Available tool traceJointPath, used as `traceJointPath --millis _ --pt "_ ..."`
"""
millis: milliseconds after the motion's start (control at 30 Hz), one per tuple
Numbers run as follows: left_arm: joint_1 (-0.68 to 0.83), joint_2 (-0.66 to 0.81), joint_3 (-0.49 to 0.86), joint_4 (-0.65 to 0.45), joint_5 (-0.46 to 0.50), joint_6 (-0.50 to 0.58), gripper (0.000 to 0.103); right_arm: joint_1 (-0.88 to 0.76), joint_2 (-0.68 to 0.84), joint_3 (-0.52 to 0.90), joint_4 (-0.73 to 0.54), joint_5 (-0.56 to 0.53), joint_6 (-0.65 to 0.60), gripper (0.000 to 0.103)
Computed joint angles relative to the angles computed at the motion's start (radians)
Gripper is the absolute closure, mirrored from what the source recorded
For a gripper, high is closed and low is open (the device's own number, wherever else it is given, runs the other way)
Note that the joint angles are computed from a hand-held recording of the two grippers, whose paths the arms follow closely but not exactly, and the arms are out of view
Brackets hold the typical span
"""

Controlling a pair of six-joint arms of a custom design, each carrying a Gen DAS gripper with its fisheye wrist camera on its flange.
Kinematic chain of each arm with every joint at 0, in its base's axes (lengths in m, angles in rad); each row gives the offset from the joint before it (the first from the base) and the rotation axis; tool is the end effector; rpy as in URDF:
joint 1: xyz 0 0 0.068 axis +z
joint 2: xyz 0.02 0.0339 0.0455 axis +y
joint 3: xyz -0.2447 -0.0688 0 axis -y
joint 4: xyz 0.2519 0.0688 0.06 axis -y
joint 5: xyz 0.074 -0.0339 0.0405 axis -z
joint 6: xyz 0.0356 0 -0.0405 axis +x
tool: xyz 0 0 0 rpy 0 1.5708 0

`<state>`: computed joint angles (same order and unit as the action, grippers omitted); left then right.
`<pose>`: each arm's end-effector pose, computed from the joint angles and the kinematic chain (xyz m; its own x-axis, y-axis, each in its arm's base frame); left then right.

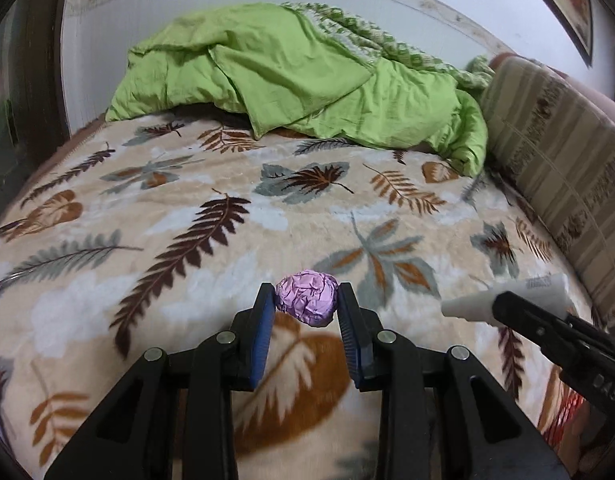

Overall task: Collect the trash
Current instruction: 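Hold the pink wrapper ball and white bottle raised above the bed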

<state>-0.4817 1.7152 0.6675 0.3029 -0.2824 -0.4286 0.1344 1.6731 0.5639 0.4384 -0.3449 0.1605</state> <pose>0.2816 -0.1360 0.0941 -0.6558 -0.1075 -0.7472 -0.0101 0.9910 -0.1338 0.2908 0.0515 0.0913 -0.6702 0.0611 -0.7397 -0.2851 0.8989 0.3327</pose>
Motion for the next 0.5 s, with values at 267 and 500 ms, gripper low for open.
traceJointPath --millis 267,500 --pt "-0.133 -0.146 -0.172 -0.014 -0.080 -0.064 0.073 0.005 -0.123 -0.153 0.042 -0.002 -0.012 0.071" --pt "-0.141 -0.127 -0.182 0.008 -0.095 -0.075 0.073 0.034 -0.150 -0.181 0.056 0.040 -0.010 0.071"
